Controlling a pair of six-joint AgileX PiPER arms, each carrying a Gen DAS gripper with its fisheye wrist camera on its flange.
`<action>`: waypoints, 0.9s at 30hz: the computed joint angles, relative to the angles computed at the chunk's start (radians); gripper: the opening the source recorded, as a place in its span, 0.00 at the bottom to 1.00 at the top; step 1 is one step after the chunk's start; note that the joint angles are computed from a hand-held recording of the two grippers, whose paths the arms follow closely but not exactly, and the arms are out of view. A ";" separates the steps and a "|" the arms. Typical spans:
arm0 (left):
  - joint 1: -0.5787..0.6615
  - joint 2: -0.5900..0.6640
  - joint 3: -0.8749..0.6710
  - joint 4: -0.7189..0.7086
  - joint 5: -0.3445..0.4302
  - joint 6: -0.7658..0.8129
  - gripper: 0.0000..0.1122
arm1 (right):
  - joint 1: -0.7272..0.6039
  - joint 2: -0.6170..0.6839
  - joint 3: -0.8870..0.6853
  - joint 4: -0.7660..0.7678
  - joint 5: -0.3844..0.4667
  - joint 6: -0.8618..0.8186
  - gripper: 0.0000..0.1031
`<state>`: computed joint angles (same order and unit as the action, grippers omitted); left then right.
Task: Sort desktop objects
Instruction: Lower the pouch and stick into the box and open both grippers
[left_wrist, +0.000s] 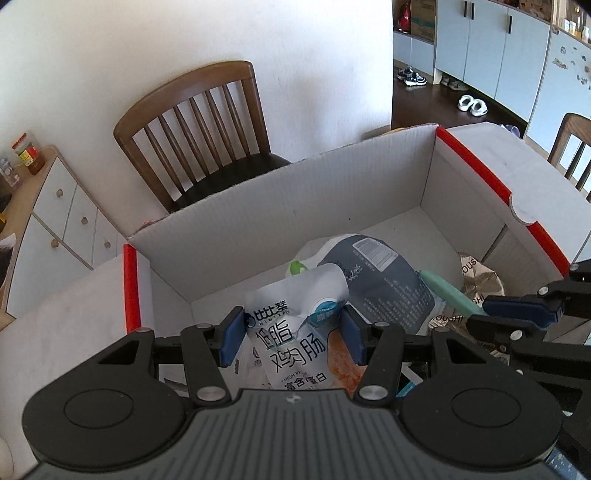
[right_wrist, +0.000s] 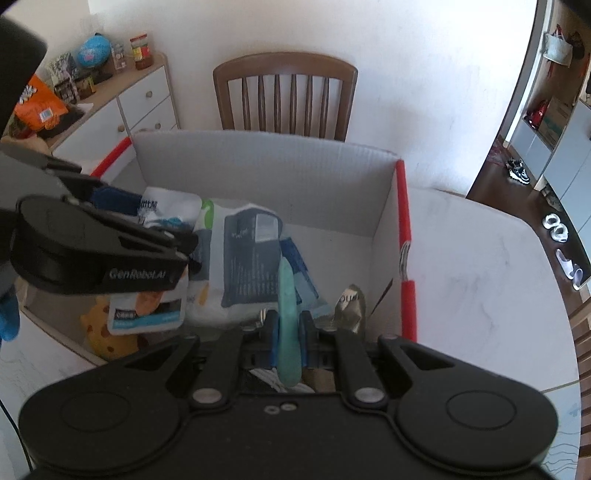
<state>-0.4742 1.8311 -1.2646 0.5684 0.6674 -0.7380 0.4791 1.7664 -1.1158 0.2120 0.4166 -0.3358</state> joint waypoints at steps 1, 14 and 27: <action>0.001 0.001 0.000 -0.003 -0.002 0.003 0.48 | -0.001 0.003 -0.003 0.002 0.004 0.002 0.10; 0.011 0.028 -0.006 -0.044 -0.018 0.037 0.49 | -0.013 0.006 0.014 0.057 0.014 -0.065 0.10; 0.024 -0.002 0.007 -0.089 -0.006 0.034 0.57 | -0.075 -0.072 0.071 0.315 0.036 -0.331 0.37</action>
<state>-0.4497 1.8292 -1.2580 0.4796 0.6609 -0.7045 0.4044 1.6947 -1.0451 0.5272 0.4529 -0.6671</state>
